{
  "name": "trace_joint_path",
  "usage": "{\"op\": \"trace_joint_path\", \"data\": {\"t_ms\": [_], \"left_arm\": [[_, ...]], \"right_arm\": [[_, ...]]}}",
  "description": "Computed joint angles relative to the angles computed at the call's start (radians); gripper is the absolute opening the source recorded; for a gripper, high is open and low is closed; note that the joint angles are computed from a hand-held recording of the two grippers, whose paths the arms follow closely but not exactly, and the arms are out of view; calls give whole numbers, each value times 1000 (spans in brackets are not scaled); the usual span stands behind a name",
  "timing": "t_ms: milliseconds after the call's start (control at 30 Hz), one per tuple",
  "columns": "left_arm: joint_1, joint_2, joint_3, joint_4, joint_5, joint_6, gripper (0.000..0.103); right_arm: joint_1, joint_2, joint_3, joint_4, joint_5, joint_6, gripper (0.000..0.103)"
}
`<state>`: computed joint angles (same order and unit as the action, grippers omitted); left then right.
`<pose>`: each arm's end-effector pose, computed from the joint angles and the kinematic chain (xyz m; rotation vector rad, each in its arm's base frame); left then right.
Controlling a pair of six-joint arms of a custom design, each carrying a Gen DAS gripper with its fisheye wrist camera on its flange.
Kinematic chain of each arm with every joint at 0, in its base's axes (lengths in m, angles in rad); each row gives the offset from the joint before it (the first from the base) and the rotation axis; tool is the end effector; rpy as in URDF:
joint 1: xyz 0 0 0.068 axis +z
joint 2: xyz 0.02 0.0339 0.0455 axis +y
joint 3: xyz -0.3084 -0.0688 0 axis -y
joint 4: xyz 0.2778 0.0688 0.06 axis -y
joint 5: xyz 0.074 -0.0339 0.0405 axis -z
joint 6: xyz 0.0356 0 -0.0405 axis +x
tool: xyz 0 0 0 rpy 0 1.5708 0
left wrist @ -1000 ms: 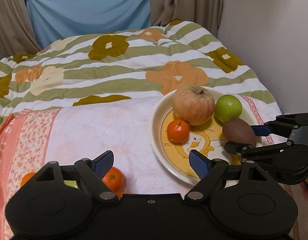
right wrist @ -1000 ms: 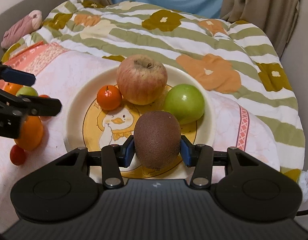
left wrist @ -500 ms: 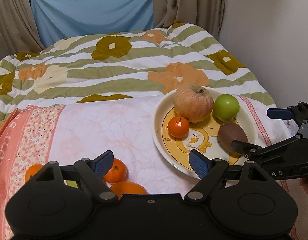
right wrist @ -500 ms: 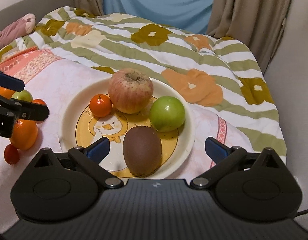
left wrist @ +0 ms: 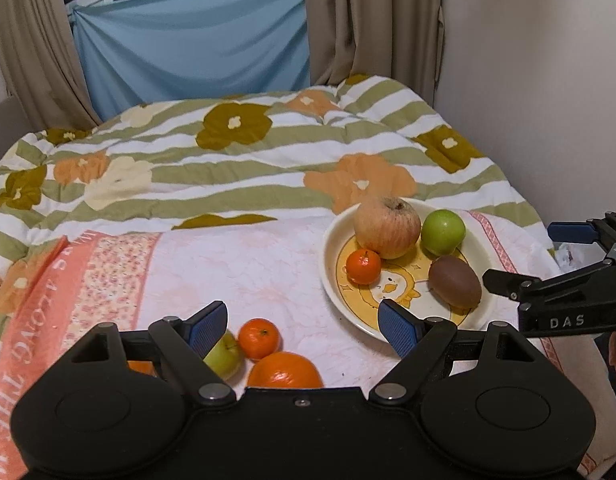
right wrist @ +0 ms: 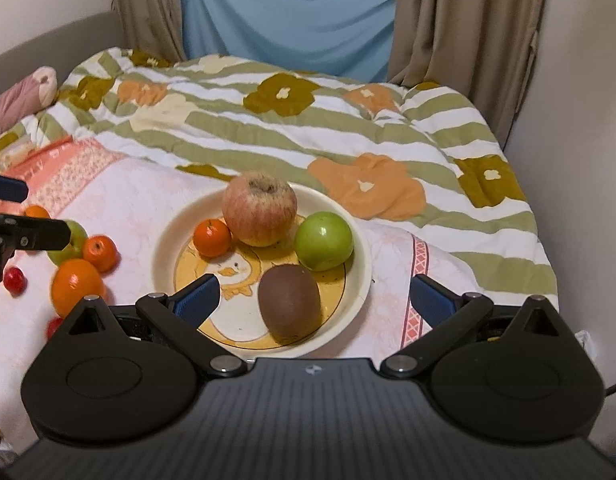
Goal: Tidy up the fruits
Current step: 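Move the left tool toward a red cherry tomato while the right tool withdraws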
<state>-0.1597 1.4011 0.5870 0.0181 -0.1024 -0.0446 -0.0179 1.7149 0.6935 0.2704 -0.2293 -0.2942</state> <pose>0.2758 -0.0407 0.1785 0.0865 2.3600 0.0221 0.3400 0.0020 0.1390 -0.4302 2.2594 0.1062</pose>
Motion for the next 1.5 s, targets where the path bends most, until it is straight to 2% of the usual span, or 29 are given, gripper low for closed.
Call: {"op": "trace_joint_path", "data": {"t_ms": [300,533,667,767,1033,1233,1500], "left_arm": [[153,-257,-91,-92,124,139,86],[402,-419,-116,-197,338,311,90],[538,-435,-119,-220,446,424,97],[638,-406,-110,-234,537,510,100],[802,-235,-91,-244,680,731,100],[851,-56,-83,-177,716,859,97],[832,165,-83,-38,699,948,84]], "right_arm": [[78,-245,-74,-123,122,155,103],[229,-434,-101,-251,277,331,103],[332,-480,-106,-299,344,441,103],[417,-496,-116,-306,422,520,103],[621,-442,-135,-314,578,708,103],[735,-335,-167,-238,637,830,103],[813,-125,-161,-98,671,917,103]]}}
